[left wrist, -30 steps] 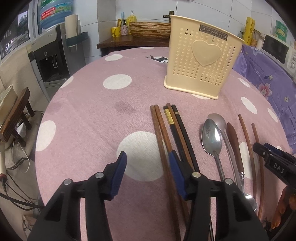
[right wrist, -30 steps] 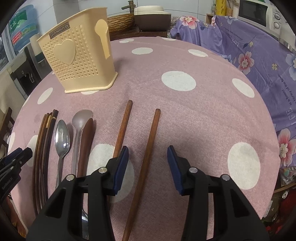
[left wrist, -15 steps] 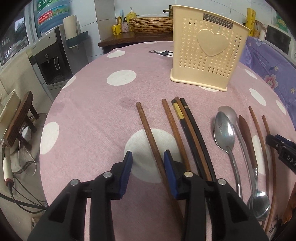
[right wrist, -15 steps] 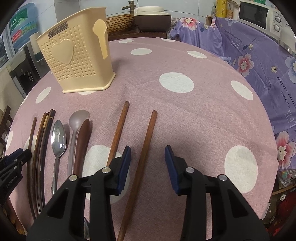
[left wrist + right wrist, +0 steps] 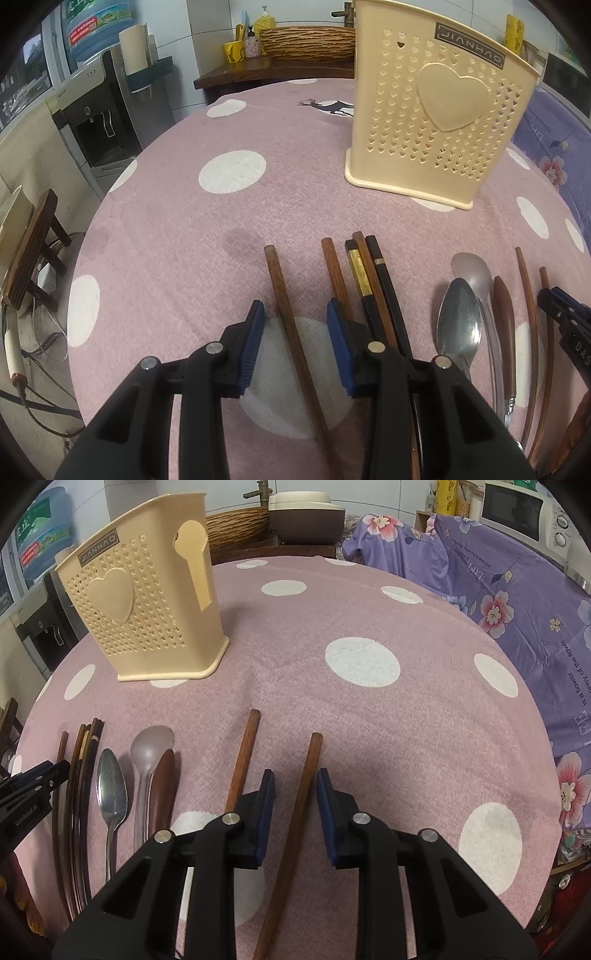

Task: Organize utensils
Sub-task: 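Lower the left tool onto a brown wooden chopstick and close on it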

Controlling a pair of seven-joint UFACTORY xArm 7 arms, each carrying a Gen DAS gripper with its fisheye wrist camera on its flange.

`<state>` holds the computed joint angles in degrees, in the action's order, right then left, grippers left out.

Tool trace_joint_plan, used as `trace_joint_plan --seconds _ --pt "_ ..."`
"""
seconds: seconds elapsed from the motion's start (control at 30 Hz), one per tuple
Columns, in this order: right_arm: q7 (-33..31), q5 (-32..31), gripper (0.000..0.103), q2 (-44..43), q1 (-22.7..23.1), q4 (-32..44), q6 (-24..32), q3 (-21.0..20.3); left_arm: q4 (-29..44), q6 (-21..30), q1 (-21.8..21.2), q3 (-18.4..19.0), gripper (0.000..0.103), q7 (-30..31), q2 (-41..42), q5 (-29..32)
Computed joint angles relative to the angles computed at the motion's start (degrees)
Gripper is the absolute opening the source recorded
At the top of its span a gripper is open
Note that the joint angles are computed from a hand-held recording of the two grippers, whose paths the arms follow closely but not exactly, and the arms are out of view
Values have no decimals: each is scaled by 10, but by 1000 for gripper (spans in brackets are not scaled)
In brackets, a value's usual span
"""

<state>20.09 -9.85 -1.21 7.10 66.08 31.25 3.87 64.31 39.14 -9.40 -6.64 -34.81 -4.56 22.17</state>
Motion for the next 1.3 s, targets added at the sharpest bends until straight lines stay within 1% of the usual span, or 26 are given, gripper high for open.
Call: trace_joint_plan --seconds 0.07,0.13,0.27,0.47,0.8,0.93,1.03,1.13,1.2,1.27,1.3 --pt "4 -12 24 2 1 2 1 1 -3 -6 1 1 36 -1 -1 -1" --pt "1 -11 24 2 1 2 1 1 -7 -14 2 2 36 2 -2 -4" --pt "5 -20 23 3 2 1 -1 1 -9 -13 2 0 35 2 -4 1" --pt "-6 -14 22 1 1 -3 -8 0 -23 -34 5 -2 35 -6 -11 14" --pt "-7 -15 22 0 1 -7 -14 1 -32 -40 8 -6 37 -24 -17 30" --pt "-13 -11 22 -1 1 -9 -16 0 -32 -36 10 -7 42 -38 -18 37" --pt "-11 -14 22 -2 0 -10 -17 0 -36 -44 11 -6 43 -35 -19 39" --pt "-10 -18 22 -2 1 -10 -18 1 -35 -46 11 -5 41 -29 -18 35" --pt "-10 -19 22 -2 1 -10 -18 1 -33 -46 10 -5 36 -19 -17 29" --pt "-9 -19 21 -2 1 -12 -21 1 -33 -47 8 -6 28 -11 -16 27" --pt "-8 -20 19 -2 1 -12 -19 1 -32 -45 8 -7 27 -13 -16 29"
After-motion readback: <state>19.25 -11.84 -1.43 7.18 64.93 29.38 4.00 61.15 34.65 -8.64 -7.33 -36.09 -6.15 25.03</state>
